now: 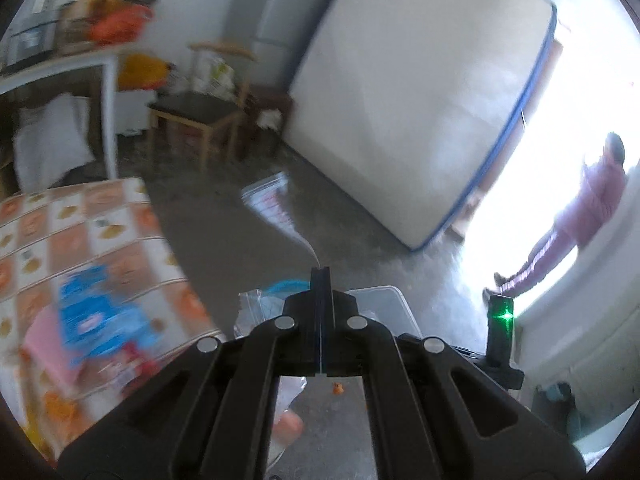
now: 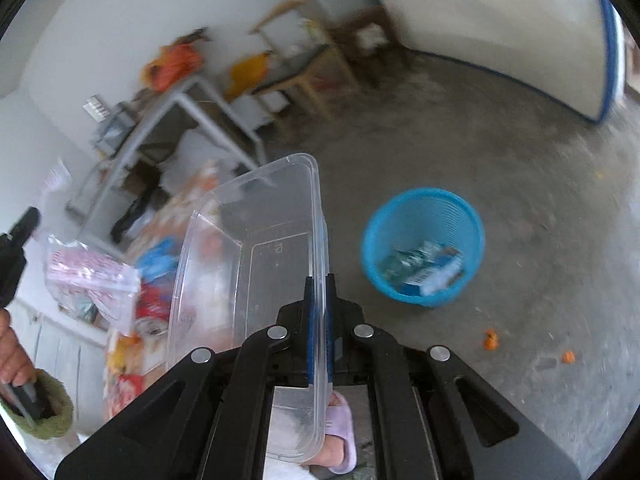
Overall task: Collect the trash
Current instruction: 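Carry both items to the wastebasket and open both grippers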
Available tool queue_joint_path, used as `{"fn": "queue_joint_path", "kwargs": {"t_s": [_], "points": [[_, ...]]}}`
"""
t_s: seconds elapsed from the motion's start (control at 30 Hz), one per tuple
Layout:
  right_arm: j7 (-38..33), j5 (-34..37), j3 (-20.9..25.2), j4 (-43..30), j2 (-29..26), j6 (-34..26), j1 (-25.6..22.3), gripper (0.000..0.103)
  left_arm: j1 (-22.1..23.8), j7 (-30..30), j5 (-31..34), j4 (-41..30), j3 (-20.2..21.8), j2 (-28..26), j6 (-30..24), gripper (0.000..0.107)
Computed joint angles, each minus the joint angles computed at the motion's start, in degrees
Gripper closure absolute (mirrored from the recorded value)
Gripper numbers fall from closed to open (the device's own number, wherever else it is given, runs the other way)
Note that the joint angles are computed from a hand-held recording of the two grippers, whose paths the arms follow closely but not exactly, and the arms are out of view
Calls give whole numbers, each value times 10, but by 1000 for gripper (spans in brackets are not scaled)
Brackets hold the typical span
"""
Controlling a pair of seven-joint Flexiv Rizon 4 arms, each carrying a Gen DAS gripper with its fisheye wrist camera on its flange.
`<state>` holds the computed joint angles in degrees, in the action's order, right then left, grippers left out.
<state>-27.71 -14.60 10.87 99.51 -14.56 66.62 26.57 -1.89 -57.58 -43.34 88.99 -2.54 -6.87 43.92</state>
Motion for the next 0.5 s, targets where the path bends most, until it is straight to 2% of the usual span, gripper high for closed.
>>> {"fn": "queue_joint_path", "kwargs": {"t_s": [0.2, 0.43, 0.5], "points": [[29, 5, -24, 12, -28, -24, -18, 99, -29, -97, 126, -174, -38, -161, -87, 107], [57, 30, -26, 46, -46, -7, -41, 99, -76, -170, 228, -370, -44, -320, -162, 107], [56, 37, -25, 54, -49, -8, -47, 99, -88, -188, 246, -421, -41, -359, -189, 90]]}}
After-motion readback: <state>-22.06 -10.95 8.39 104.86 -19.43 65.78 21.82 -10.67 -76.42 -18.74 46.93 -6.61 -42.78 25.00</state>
